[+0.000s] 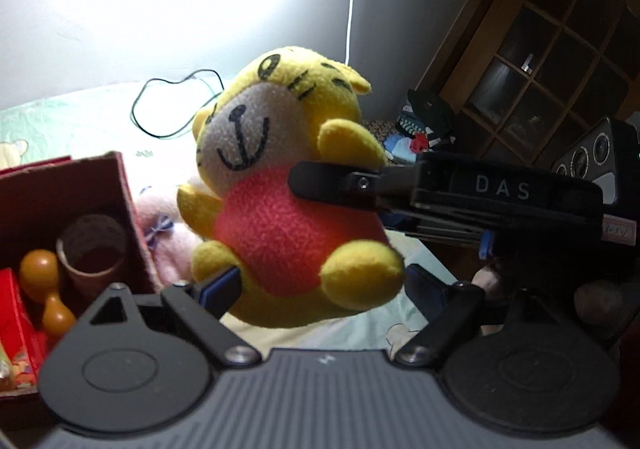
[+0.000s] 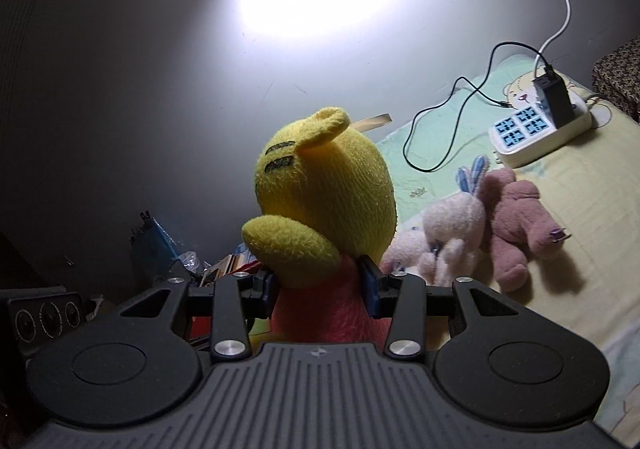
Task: Organize objects
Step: 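Carry the yellow tiger plush with the right gripper over the red box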
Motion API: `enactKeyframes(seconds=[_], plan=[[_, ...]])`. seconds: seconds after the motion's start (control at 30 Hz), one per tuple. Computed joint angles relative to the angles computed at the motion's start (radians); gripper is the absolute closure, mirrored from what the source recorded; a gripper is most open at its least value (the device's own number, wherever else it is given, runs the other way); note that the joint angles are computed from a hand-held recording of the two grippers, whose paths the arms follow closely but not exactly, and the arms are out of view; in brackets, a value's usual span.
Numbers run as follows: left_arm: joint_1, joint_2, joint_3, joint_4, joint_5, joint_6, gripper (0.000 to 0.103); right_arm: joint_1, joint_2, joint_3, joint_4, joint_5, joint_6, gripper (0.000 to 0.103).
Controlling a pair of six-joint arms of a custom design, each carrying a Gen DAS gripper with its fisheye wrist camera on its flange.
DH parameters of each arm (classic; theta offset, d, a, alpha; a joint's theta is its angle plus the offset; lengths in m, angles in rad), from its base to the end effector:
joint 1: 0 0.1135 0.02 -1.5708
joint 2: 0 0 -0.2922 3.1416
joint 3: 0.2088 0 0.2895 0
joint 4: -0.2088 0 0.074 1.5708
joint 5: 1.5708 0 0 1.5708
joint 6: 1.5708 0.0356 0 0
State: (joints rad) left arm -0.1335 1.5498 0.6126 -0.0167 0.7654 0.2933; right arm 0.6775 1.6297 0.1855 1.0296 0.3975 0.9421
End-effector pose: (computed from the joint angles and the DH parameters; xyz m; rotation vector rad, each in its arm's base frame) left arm 0.2817 -0.0627 0.1316 0.7874 2.2192 -0.8778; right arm 0.1880 0.1336 0.0888 0.5230 1.9429 0.6655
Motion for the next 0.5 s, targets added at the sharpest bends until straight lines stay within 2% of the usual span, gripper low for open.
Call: enactKeyframes(seconds=[0.2, 0.33, 0.4, 0.5], plan=[[0.158, 0.005, 0.052, -0.089, 0.059, 0.092, 0.017, 0.042, 0.089, 0.141, -0.038, -0.001, -0.013, 0.059], [0.215, 0.021, 0.085, -0.117, 0.062, 0.127, 0.017, 0.058, 0.132, 0.216, -0.080, -0.008, -0.006, 0.059], [0.251, 0.031, 0.106, -0.152, 0.077, 0.159, 0.017, 0.056, 0.146, 0.245, -0.102, -0.043, -0.003, 0.060], [0.288, 0.053, 0.138, -0.212, 0.119, 0.203, 0.018, 0.086, 0.152, 0.290, -0.164, 0.012, -0.015, 0.060]])
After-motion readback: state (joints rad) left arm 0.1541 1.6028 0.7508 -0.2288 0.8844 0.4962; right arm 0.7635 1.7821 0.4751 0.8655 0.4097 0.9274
